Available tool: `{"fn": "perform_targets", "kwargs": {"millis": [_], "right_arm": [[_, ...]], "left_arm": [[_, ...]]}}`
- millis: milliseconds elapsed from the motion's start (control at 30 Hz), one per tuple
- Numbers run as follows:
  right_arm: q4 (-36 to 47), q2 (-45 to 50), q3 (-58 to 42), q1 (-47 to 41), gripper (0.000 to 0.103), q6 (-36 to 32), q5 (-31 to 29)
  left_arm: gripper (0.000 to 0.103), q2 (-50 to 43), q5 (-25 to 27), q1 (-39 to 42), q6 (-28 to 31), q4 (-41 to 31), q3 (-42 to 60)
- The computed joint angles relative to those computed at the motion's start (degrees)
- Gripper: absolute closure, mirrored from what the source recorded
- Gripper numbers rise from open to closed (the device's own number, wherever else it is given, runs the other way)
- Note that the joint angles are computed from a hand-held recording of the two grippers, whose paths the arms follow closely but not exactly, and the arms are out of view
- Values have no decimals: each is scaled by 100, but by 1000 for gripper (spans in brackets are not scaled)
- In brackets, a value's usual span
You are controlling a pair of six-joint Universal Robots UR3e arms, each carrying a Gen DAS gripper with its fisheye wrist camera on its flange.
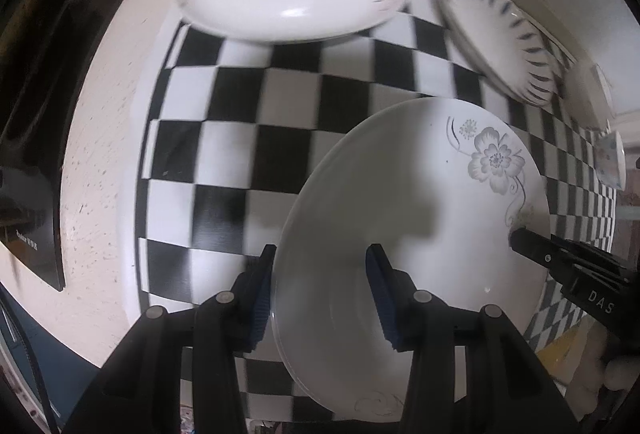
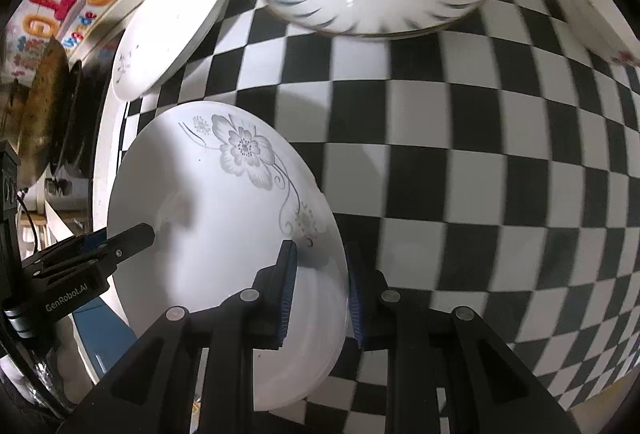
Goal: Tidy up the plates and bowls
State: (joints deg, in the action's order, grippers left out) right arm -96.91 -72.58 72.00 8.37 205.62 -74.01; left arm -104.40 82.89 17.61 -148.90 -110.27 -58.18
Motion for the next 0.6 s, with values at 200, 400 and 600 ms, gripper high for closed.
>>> {"fn": "perform_targets", "kwargs": {"millis": [200, 400, 600], "right_arm": [[-53, -1054, 1025, -508, 78, -237, 47], [143, -2024, 1952, -1210, 79, -826, 116], [232, -2542, 2721, -1894, 79, -1457, 162]], "left_arm": [[61, 179, -81, -565, -279, -155, 45], [61, 134, -88, -1030, -674, 33, -149], [61, 153, 45, -1493, -1095, 360, -637]]}}
